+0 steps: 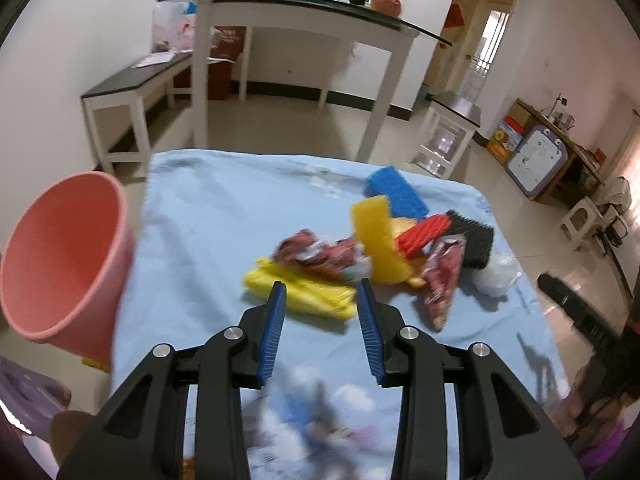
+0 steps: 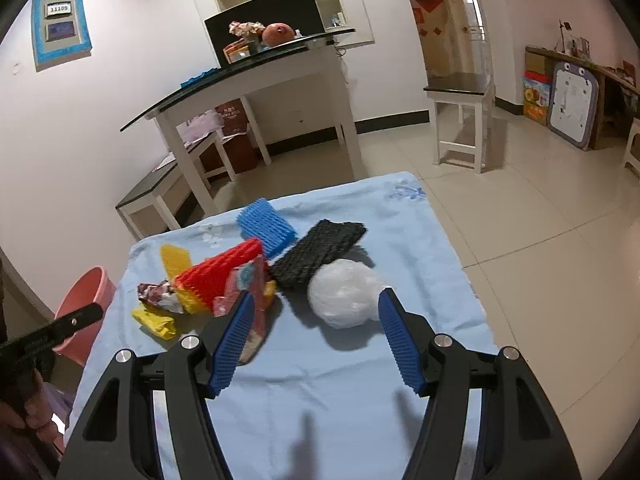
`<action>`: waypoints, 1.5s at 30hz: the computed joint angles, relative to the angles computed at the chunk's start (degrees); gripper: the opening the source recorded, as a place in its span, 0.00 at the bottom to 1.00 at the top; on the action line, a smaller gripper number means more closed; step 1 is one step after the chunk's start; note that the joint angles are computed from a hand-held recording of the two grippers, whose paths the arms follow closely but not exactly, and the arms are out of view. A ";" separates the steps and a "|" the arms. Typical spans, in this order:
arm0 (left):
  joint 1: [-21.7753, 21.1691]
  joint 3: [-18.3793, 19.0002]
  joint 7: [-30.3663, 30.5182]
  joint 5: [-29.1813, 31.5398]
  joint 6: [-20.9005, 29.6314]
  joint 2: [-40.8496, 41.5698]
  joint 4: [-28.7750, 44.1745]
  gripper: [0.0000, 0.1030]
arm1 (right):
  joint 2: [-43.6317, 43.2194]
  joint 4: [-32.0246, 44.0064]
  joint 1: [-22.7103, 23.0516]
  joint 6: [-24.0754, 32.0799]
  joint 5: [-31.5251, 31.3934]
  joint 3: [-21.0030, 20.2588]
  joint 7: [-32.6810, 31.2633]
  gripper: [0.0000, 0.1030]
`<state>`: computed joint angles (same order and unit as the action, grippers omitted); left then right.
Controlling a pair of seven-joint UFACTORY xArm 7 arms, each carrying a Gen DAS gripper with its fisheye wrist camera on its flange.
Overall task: Collect trash
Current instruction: 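Grasp the yellow foam net with left tool while right tool grasps the white bag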
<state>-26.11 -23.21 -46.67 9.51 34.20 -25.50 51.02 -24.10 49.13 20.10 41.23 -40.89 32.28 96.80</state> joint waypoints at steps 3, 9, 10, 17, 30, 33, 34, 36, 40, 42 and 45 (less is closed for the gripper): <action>0.55 -0.99 -0.63 1.07 -1.19 4.97 4.57 0.36 | -0.38 -1.26 0.11 -1.44 0.31 -0.62 0.28 0.62; 0.74 -2.46 -6.68 9.70 0.61 16.16 14.19 0.36 | -0.73 -2.85 -0.37 -3.15 1.03 -1.39 -0.46 0.62; 0.56 -2.43 -8.50 11.60 1.90 17.62 15.36 0.36 | -0.83 -3.03 -0.42 -3.29 1.22 -1.47 -0.68 0.62; -3.30 2.49 -10.41 12.54 1.37 21.00 15.74 0.12 | -1.57 -4.64 -1.05 -5.66 2.57 -2.25 -3.06 0.62; -1.63 2.70 -9.01 8.81 -6.74 7.48 5.93 0.08 | 4.30 -2.59 -3.40 -10.74 4.68 -4.90 -9.49 0.62; -1.13 2.36 -7.77 5.89 -6.83 4.59 3.83 0.08 | 6.94 -0.76 -2.48 -9.80 5.08 -6.05 -11.55 0.62; -0.76 2.05 -7.48 5.43 -6.75 3.84 3.31 0.08 | 7.58 -0.54 -2.02 -9.79 5.30 -6.63 -12.06 0.62; -0.17 1.60 -6.98 4.50 -6.44 1.67 1.87 0.08 | 8.67 -0.36 -1.04 -9.86 6.34 -7.91 -13.00 0.60; 0.62 1.24 -6.07 2.37 -6.03 -0.99 -0.09 0.08 | 8.46 -1.72 0.96 -10.66 10.18 -9.91 -14.69 0.28; 0.61 1.51 -5.18 0.99 -6.06 -1.70 -0.81 0.08 | 7.44 -2.18 1.21 -9.66 10.31 -9.38 -14.18 0.19; 0.10 2.02 -3.88 -1.26 -7.18 -2.64 -2.28 0.08 | 5.40 -3.51 1.75 -9.48 11.65 -8.98 -13.49 0.10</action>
